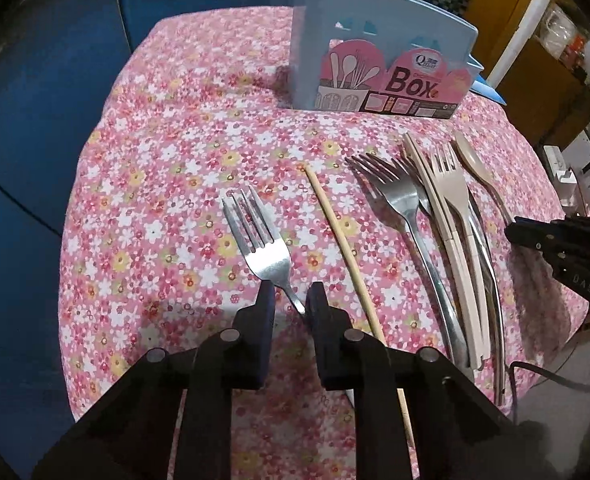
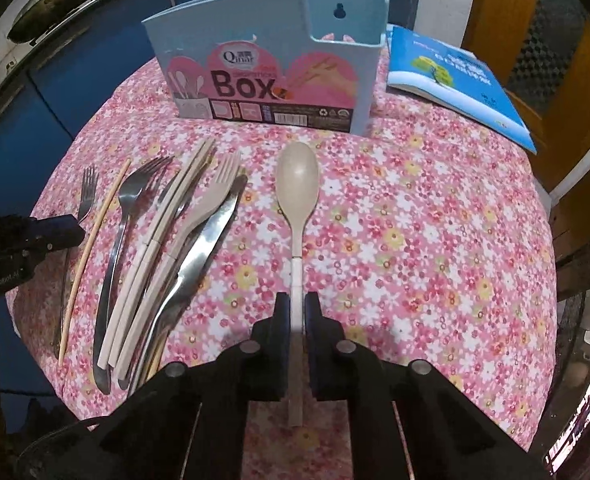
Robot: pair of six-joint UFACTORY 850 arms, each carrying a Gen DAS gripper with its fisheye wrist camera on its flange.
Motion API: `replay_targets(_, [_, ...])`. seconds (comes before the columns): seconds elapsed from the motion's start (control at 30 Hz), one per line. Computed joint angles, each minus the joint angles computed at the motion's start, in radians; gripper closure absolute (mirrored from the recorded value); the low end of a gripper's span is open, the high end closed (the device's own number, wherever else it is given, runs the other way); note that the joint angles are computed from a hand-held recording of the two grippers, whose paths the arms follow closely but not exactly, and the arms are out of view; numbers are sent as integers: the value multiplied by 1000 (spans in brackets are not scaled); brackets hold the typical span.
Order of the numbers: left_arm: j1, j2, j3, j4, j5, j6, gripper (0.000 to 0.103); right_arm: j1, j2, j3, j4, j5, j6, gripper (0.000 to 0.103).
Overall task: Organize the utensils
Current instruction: 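Grasp the metal fork with the left tool while the right tool grasps the beige plastic spoon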
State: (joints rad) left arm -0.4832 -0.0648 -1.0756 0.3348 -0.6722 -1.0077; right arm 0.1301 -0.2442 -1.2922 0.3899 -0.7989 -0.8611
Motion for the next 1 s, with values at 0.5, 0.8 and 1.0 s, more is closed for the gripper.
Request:
replay_targets(0.5, [9,-92,-111,-30,-73,111,90,68,-123,-178,-144,-194,96,59])
replay_targets(0.8, [-16,-30,-47,16,-22,86,100,66,-67,-98,-114,-95,44,95])
replay_targets(1.0, [-33,40,11,86,44,2,103,13,-35,-69,-13,-87,-18,95])
